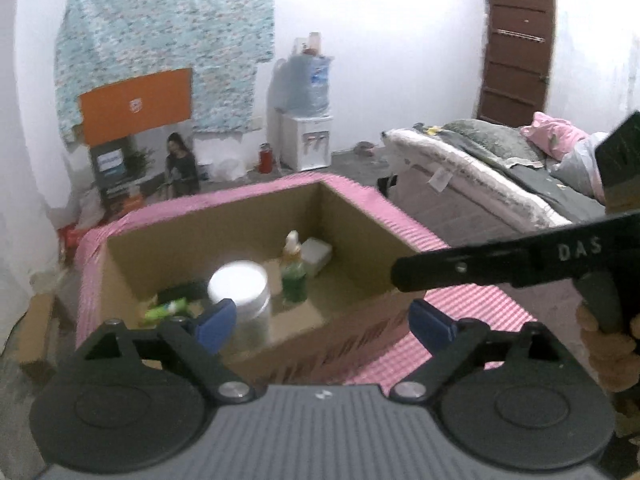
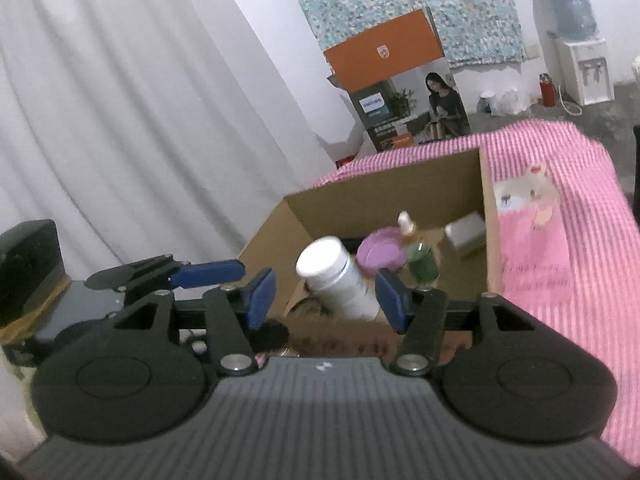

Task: Organize rigid objects
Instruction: 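Withdraw the right tool toward the gold-lidded jar, then grasp the gold-lidded jar around its body with the right tool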

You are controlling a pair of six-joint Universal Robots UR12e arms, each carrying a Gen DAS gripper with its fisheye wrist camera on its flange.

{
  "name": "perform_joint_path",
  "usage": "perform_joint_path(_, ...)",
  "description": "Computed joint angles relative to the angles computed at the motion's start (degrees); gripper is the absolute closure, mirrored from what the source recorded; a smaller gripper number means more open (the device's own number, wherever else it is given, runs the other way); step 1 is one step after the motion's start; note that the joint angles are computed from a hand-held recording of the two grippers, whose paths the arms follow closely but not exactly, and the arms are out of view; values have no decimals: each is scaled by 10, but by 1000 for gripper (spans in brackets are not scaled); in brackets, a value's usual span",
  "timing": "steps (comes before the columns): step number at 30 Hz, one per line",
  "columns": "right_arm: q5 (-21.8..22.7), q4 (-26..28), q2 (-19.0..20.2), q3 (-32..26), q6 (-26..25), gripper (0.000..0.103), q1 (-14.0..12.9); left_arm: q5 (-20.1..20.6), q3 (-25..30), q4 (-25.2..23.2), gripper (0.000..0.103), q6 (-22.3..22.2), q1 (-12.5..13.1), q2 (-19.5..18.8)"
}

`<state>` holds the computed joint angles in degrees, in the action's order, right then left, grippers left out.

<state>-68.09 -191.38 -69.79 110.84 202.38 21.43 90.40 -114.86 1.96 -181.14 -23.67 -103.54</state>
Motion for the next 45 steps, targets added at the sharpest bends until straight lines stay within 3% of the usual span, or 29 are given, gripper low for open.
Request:
perform_joint_path(11, 35, 14, 28, -1, 40, 44, 28, 32, -55, -22, 9, -35, 8, 23)
perform_joint_path(16, 44, 29, 44, -20, 45, 44, 34, 51, -60, -44, 9, -35, 9, 19)
perform_joint_path(28, 71, 73, 75, -56, 56, 44, 34, 47, -55, -50, 11, -36, 19, -7)
perform_joint_path(34, 76, 114, 94, -85, 31, 47, 39, 31, -46, -60, 22, -46, 25, -19)
perform_joint_path(39, 88, 152, 108, -106, 22, 49, 40, 19, -36, -79, 43, -47, 28, -29)
perform_joint_path(45, 110, 195, 119, -120, 21, 58, 38, 33, -34, -77, 46, -48, 25, -35)
